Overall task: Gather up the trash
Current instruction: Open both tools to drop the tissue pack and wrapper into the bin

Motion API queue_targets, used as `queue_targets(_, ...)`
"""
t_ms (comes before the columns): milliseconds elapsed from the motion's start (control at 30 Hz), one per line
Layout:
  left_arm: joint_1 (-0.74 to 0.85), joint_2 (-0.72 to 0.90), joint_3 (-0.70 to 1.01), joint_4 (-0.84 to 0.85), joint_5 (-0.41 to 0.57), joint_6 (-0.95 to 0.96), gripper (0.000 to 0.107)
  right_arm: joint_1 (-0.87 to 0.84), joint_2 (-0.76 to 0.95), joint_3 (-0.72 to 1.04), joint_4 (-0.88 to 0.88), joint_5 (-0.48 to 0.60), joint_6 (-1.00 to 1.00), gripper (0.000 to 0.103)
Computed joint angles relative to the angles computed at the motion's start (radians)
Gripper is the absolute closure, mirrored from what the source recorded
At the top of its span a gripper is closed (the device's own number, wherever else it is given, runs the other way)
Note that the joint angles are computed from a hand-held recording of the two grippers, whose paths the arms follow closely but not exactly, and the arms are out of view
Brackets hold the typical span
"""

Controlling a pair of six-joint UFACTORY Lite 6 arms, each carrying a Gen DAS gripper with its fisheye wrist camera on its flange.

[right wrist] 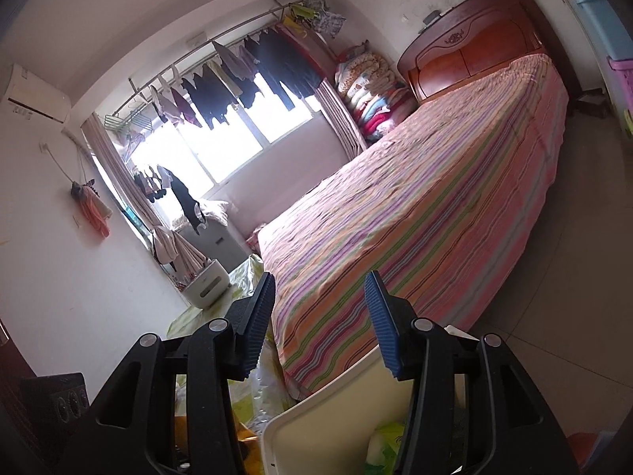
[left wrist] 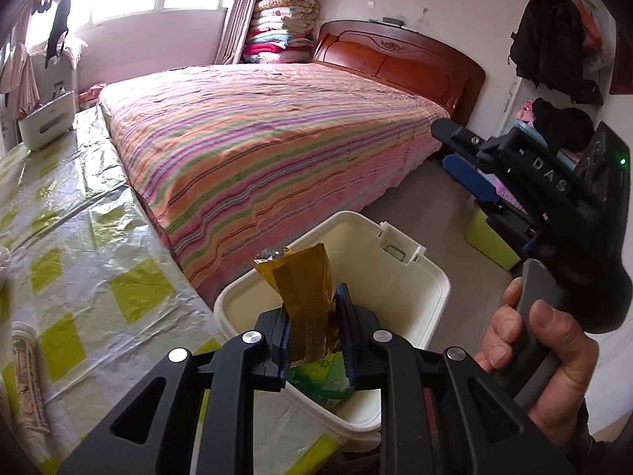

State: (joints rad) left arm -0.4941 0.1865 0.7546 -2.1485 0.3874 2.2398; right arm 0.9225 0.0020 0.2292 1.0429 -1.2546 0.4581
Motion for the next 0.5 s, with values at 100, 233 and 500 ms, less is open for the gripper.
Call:
queue_targets(100, -0.043, 0.007, -0.006, -0.141, -0.026, 0.123, 0.086, 0.026, 0.021, 0.019, 0.02, -0.007, -0.003, 0.056)
queue_targets(233, -0.078, -0.016, -0.03, -0.273, -0.028, 0.247, 0.042, 0.027, 0.014, 0.025, 0.02, -0.007, -0.025, 0.056)
queue_targets(500, -0.026, -0.174, -0.136, -0.326, -0.012, 0.338, 0.03, 0.045, 0.022, 0.042, 0.04, -0.012, -0.044, 0.04)
